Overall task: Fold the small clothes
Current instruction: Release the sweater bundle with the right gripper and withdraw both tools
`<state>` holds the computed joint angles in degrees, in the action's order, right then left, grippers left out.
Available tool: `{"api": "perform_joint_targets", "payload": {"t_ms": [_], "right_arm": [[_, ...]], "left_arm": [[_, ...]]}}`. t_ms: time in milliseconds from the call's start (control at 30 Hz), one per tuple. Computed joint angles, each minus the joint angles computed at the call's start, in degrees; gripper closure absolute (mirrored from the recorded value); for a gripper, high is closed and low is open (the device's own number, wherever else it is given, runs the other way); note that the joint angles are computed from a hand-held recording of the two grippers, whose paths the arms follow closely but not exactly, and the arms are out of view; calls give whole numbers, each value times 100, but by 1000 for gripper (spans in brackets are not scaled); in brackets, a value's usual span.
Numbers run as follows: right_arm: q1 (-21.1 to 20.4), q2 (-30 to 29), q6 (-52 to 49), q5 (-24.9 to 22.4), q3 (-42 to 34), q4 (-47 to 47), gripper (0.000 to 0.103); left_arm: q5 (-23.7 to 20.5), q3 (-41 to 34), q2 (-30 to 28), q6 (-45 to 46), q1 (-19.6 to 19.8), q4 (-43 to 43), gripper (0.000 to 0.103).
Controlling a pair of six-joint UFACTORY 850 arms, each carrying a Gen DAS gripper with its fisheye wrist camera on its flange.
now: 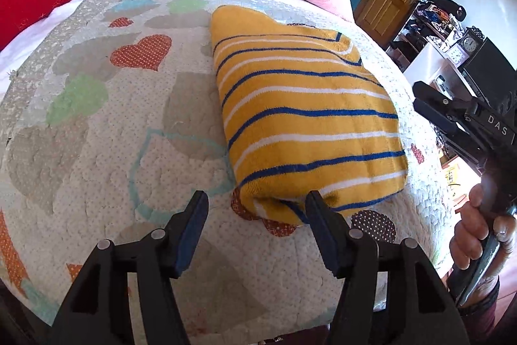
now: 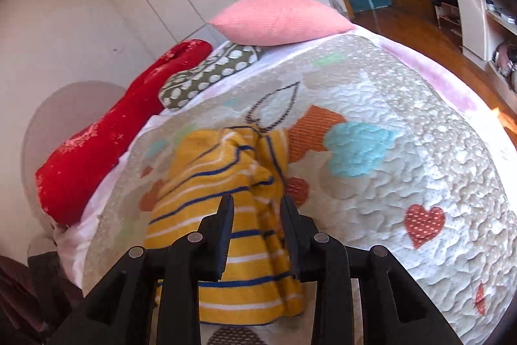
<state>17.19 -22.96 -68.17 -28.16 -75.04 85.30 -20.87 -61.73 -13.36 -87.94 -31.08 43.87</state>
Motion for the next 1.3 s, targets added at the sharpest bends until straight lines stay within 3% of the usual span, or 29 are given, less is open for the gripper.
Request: {"api": "perform_joint_targets", "payload": {"t_ms": [67,200,333,467,600,767,933,1133,1300], "right_arm": [[115,-110,-1,-230,-53,-56,70],[332,-467,982,5,-113,-919,70],[136,-189,0,4,610,328,70],[-6,240,-83,-117,1093,595,70],[160,696,-311,716,1388,723,61],[383,970,-959,1461,1539,1176,58],[674,1041,-2051,2291,1542,2094,42],[719,1112,-3419,2531,1597,3444,36],[724,1197,-3003,2522,1668,3032,34]], "left_arm": [[-242,60,107,-471,-94,476,41],[-704,126,244,-1026,-197,1068,41],[-1130,119,253,-1176,-314,1359,41],[-1390,31,131,-1099,-384,1521,41],[-1443,-4,99,-1043,-403,1524,41],[-1525,26,130,-1113,-420,1537,38],[-1536,27,136,-1048,-419,1435,38],[-1541,21,150,-1007,-447,1408,38],[-1585,40,181,-1058,-507,1450,38]]}}
